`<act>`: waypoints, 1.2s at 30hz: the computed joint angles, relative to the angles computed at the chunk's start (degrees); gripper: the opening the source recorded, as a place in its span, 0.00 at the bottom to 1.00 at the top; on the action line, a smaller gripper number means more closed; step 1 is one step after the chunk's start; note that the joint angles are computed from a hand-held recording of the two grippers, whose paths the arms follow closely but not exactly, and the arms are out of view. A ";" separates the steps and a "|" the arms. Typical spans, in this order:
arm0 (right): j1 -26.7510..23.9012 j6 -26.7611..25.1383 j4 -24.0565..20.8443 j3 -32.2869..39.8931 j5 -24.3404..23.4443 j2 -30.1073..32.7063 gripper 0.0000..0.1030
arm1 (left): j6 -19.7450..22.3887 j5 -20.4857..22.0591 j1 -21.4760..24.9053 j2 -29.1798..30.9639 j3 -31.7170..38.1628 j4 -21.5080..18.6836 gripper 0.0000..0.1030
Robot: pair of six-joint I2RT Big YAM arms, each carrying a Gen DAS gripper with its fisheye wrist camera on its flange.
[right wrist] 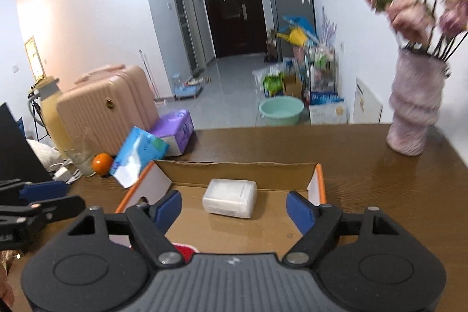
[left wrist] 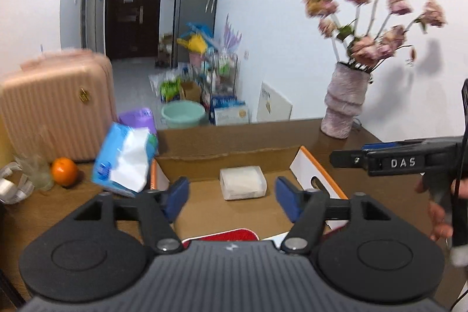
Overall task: Organize rigid objects
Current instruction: 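Open the right tool to drop the container and pull back, then reach the right tool to the white bottle and close on it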
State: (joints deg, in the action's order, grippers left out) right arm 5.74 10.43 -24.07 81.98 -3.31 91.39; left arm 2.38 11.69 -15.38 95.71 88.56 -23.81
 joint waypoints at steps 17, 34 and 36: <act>12.75 -1.81 23.76 -38.98 15.60 -30.40 0.84 | -2.96 -6.50 2.01 -26.90 -42.81 31.61 1.00; 34.58 -0.72 48.50 -61.45 38.40 -32.65 1.00 | -3.78 -12.71 -1.01 -33.51 -63.54 43.61 1.00; 35.34 -3.03 50.49 -62.19 41.39 -32.86 1.00 | -4.66 -12.53 -1.31 -32.93 -63.17 43.49 1.00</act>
